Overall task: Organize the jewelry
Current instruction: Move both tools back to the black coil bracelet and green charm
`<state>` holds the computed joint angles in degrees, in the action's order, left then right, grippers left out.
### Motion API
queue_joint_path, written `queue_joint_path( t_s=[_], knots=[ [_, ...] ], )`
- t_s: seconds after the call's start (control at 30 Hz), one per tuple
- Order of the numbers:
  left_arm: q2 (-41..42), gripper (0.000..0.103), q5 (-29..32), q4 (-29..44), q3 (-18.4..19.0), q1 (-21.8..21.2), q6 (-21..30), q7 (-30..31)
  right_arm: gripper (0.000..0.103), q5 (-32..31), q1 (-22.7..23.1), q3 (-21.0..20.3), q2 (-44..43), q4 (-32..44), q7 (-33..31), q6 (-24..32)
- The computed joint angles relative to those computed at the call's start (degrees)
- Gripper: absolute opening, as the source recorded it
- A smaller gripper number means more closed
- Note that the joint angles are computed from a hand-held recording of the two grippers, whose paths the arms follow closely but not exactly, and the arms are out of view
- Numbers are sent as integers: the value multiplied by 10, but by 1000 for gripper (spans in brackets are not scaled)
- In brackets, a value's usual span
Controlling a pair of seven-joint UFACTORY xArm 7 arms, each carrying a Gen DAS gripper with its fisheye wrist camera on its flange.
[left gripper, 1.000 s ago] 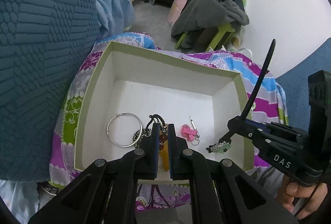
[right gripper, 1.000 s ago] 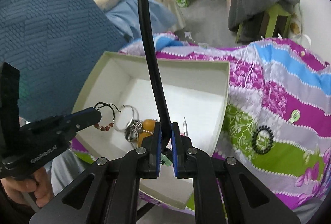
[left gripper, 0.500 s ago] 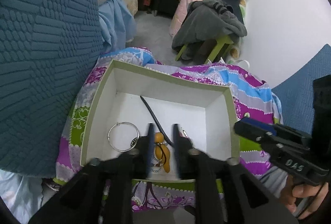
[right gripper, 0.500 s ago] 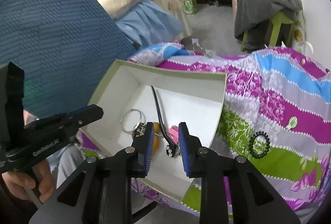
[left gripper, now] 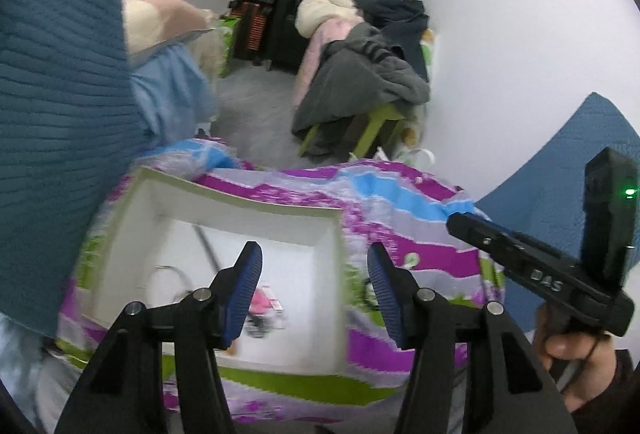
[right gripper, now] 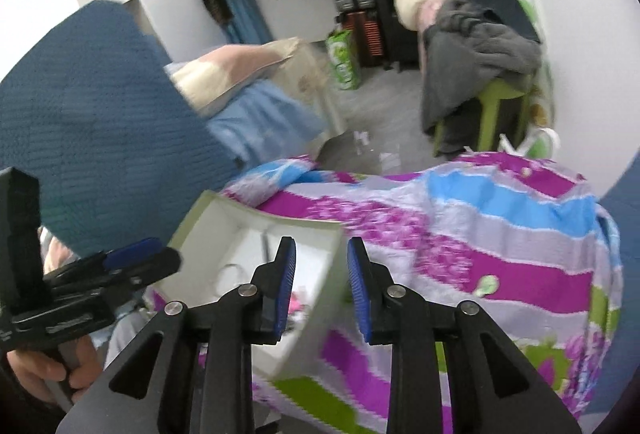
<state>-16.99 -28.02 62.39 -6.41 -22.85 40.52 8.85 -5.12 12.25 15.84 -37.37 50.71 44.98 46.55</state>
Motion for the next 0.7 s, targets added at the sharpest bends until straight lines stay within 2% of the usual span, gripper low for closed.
queue_joint_path(
  t_s=[0.27,0.33,0.4,0.53,0.7],
  knots=[
    [46,53,16,-7,-63,-54,-57,-65,25,21,-14,-73,-115,-126,-65,25],
    [66,47,28,-2,-73,-67,-63,-74,25,31,-20,-92,-137,-157,-87,25],
    [96,46,52,5,-88,-80,-73,-87,25,40,-28,-109,-150,-187,-111,17],
    [157,36,73,21,-100,-98,-77,-102,25,60,-38,-137,-152,-236,-163,-11],
    [218,34,107,35,-103,-103,-88,-124,25,91,-39,-164,-117,-272,-236,-51]
  ],
)
